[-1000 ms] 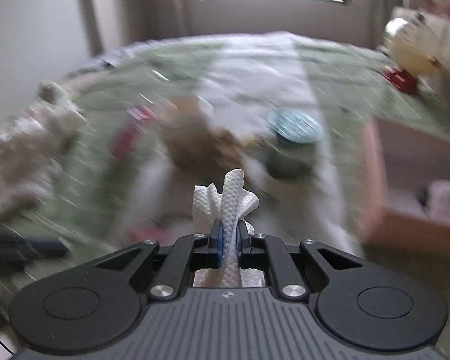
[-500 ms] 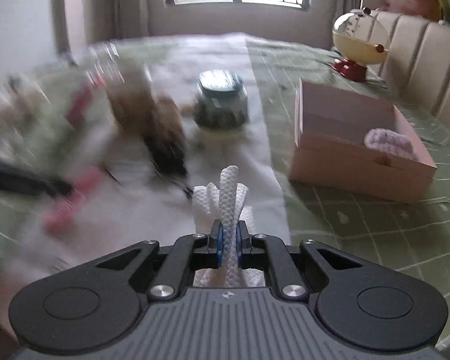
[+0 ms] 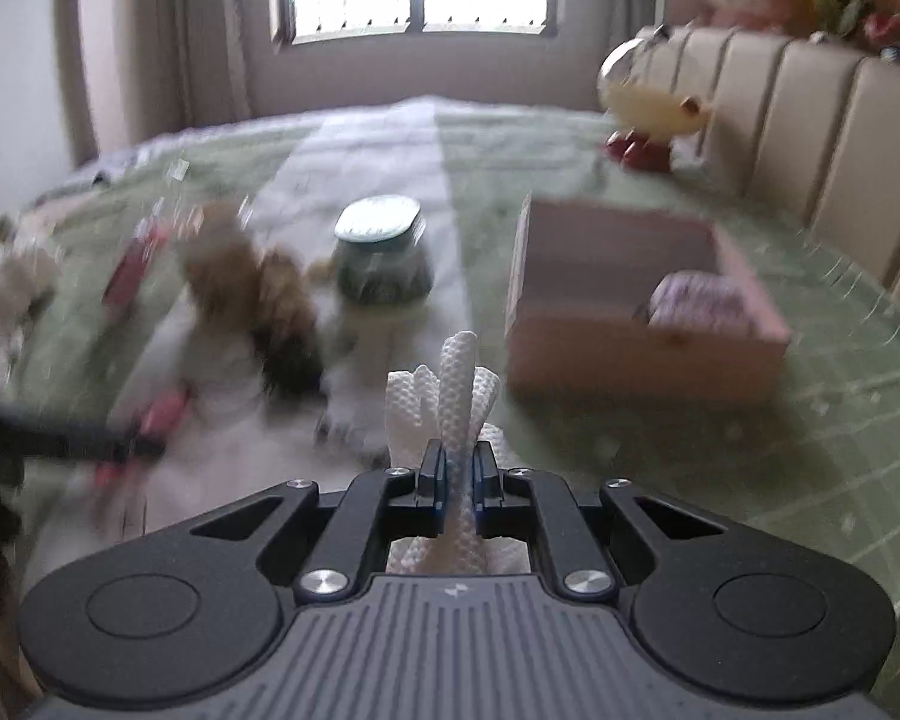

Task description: Organize soft objects

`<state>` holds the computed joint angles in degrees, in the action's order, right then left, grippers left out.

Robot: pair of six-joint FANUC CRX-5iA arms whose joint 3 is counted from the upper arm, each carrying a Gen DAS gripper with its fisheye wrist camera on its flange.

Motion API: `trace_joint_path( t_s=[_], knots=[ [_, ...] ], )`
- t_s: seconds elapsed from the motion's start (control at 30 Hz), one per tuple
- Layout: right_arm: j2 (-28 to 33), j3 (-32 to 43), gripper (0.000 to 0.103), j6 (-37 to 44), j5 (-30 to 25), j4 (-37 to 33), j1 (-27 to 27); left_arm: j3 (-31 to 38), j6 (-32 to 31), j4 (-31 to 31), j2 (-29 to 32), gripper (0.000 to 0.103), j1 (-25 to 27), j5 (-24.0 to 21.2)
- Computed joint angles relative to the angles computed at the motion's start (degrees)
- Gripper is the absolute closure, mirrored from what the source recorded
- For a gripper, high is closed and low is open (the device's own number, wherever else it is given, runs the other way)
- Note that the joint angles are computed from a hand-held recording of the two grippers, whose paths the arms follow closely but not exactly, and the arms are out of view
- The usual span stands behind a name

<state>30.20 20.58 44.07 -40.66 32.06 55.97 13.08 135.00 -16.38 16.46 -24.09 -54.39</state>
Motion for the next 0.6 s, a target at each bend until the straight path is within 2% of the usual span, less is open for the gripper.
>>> trace_joint_path(
  t_s=[0.23,0.3,0.33,0.4,0.47,0.53,0.6],
  knots=[
    [3.7,4.5,0.093,9.5,-4.5,-5.3,2.7,-2.7,-1.7,2.6,-2.1,0.084,-2.2,-0.5],
    [4.5,5.8,0.082,11.2,-5.6,-5.6,3.3,-2.6,-1.6,2.5,-2.1,0.084,-2.4,-0.8],
    [4.2,5.5,0.077,11.7,-4.9,-5.8,3.3,-2.6,-1.5,2.6,-2.1,0.084,-2.4,-0.8],
    [2.7,3.2,0.058,10.5,-1.9,-4.7,3.2,-2.4,-1.4,2.8,-1.9,0.084,-2.2,-0.9],
    [1.5,1.5,0.048,8.8,0.5,-3.6,3.0,-2.3,-1.4,3.0,-1.8,0.084,-2.2,-0.8],
    [0.9,1.2,0.045,8.2,1.7,-4.3,2.6,-2.4,-1.3,3.1,-1.8,0.084,-2.1,-0.7],
    [1.5,3.1,0.042,9.1,0.4,-6.7,2.1,-2.7,-1.2,3.1,-2.0,0.084,-2.1,-0.5]
  ],
)
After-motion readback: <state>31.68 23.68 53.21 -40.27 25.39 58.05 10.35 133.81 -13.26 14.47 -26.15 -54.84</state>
